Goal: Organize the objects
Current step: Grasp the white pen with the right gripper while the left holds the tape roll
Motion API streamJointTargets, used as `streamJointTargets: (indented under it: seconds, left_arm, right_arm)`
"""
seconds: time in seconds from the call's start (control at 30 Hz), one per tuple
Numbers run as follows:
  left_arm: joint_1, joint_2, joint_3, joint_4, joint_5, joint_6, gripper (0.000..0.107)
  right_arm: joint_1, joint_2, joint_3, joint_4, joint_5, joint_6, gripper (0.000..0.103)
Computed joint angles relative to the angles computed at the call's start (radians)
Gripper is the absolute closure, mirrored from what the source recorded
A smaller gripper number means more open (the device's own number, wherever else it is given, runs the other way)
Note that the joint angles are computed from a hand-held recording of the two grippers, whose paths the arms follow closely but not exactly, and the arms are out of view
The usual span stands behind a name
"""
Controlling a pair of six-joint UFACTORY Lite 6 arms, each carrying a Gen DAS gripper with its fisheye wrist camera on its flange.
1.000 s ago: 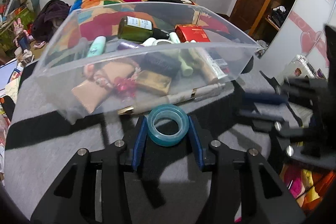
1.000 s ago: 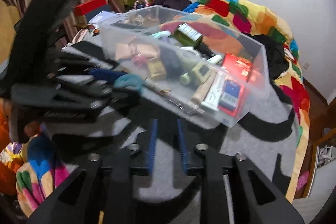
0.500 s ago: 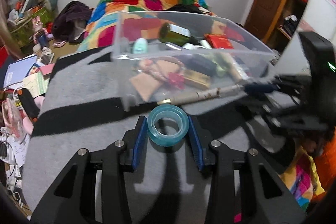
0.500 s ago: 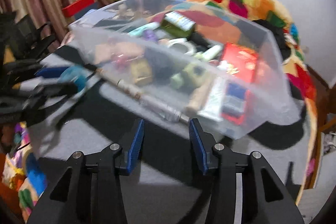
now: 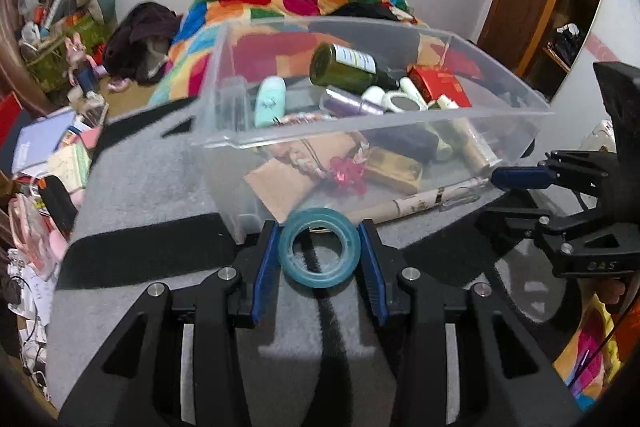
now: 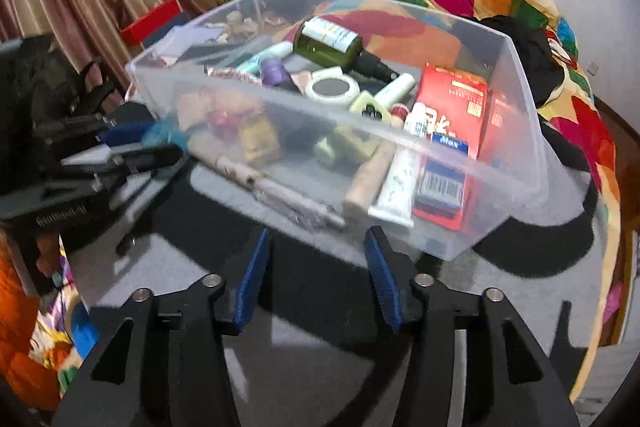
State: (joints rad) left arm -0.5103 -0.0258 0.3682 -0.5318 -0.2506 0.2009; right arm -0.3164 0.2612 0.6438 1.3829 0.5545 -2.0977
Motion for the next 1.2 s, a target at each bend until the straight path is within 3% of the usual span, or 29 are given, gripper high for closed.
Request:
streamJointTargets:
  seconds: [0.17,0.27,0.47,0.63,0.77,1.0,1.07,1.2]
  left_arm:
    - [-0.002,0.041,0.025,0.097,0.008,-0.081,0.067]
    - [-0.032,0.059,0.034,-0.028,-0.011,0.038,0.067]
    - [-0.012,0.032,0.011,0.078,-0.001,-0.057,0.068]
    - [-0.038,-0.038,-0.06,0.046,-0.017,-0.03,0.068]
    - [-0.063,-0.111,-0.128,0.057,-0.024,-0.053,0.068]
    - [-0.116,-0.19,-0.192,-0.076,-0.04,0.044,0.068]
    - [-0.102,-0.181,-0.182,-0.065,-0.037,0.036,0.068]
    - [-0.079,-0.122,-0.135,-0.008,-0.053,-0.031,0.068]
  right_arm:
    - [0.032,-0.011,-0.027,0.028,0.016,-0.041,0.047]
    - [0.031,-0.053,-0.07,0.022,0.019,-0.07,0.047]
    - [-0.031,-0.124,-0.145,-0.109,0.081,-0.062,0.047]
    - [-0.085,-0.221,-0.237,-0.217,0.13,-0.119,0.05]
    - [-0.058,-0.22,-0.236,-0.137,0.085,-0.135,0.05]
    - [0.16,-0.089,-0.116,0.096,-0.042,-0.123,0.05]
    - [0.214,-0.086,-0.12,0.189,-0.068,-0.177,0.054]
    - [0.236,-0.122,-0.159,0.253,-0.07,-0.239,0.08]
